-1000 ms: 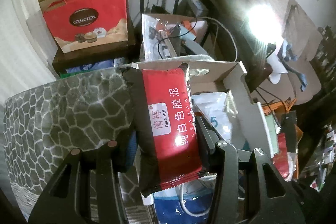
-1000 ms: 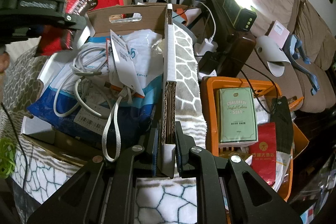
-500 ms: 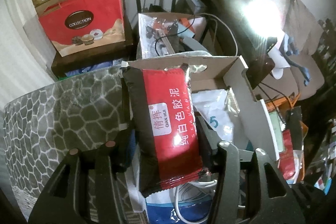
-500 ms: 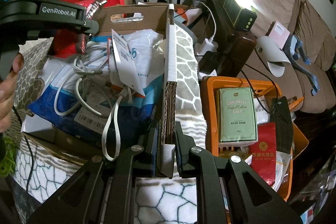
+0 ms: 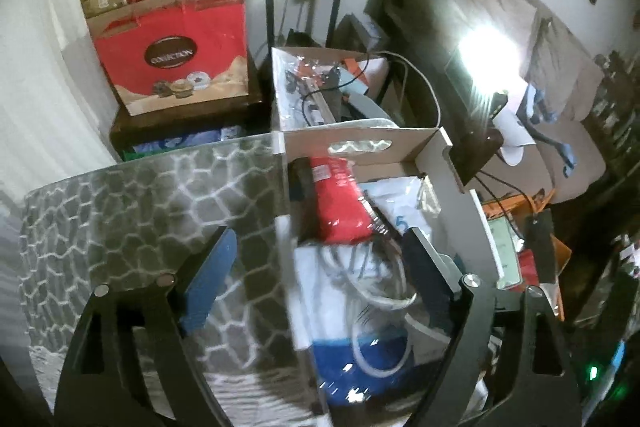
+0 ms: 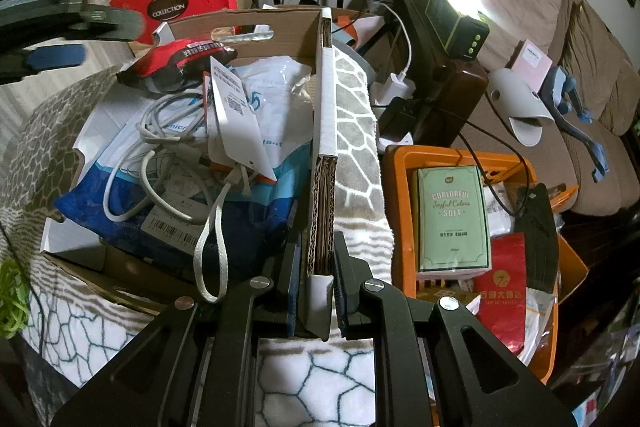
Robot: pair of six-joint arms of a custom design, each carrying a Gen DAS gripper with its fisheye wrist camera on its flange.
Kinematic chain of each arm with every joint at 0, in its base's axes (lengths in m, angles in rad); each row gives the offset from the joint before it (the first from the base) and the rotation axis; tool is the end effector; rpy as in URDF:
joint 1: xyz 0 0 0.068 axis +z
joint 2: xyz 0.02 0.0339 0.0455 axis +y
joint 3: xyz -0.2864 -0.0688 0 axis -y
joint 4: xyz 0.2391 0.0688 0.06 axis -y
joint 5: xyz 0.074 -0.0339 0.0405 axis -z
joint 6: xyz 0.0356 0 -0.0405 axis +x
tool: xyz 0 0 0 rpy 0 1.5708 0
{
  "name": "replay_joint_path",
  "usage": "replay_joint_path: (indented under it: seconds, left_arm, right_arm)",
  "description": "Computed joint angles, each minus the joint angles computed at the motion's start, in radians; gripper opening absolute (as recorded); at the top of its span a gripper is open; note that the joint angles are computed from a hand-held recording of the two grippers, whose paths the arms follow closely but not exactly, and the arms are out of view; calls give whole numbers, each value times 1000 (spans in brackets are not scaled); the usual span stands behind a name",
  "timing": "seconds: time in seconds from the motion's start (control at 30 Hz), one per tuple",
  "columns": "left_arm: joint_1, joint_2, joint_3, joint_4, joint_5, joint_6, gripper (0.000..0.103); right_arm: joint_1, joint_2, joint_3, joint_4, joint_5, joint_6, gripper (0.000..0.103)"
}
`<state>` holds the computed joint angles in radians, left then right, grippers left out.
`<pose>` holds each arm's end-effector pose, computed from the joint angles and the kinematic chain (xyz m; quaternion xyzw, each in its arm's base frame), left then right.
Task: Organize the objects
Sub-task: 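Carry the red packet into the cardboard box and open the left gripper, then move the left gripper back over the lime-green cable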
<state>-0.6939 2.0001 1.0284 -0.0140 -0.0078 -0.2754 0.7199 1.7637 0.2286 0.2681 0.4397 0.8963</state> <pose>0.2955 -0.2454 0.1189 0.1978 0.9369 -0.1311 0.2569 0.1417 0.1041 0.0564 0.1178 0.9580 -0.0422 0.2579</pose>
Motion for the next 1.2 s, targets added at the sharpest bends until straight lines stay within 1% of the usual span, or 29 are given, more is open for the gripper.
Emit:
replay_joint_path:
  seconds: [0.2,0.33,0.43,0.53,0.7,0.77,0.8,0.83,0.87,0.93,1.03,1.13,1.2]
  left_arm:
    - [55,-142,-155,21,5,69,85]
    - [121,-249,-265,13,40,137,85]
    - [194,-358,-374,13,90,192,86]
    - [274,-435,-446,-10,151,240,86]
    - [423,-603,-547,-94,231,330,86]
    - [500,-684,-569,-168,295,384,86]
    - [520,-707,-570,-194,311,400,86]
    - [556,-752,-575,-242,339,434,86]
    - [582,-786,-574,-285,348,463,86]
    - [618,-854,-578,-352,333,514,86]
    - [647,-911,-591,-406,286,574,86]
    - [655,-930,-631,-417,230,626,86]
    - [646,-897,-668,-383,203,631,86]
  right_arm:
    - [-7,-5,-10,6,-1,-6,14]
    - [-12,-9,-17,12,-2,-12,14]
    - [-6,-4,-7,3,0,-4,14]
    - [-6,-4,-7,3,-1,-5,14]
    - [-8,-5,-8,3,0,-6,14]
    - [-4,-3,-4,-1,0,-2,14]
    - [-6,-7,-9,0,1,-4,14]
    - [-6,-4,-6,1,0,-4,14]
    - [-10,-2,-9,8,-1,-9,14]
    - [-10,0,-8,8,-1,-9,14]
    - [-15,-4,-17,14,-3,-15,14]
    - [-8,0,-8,9,0,-7,14]
    - [-11,-2,-12,12,-1,-7,14]
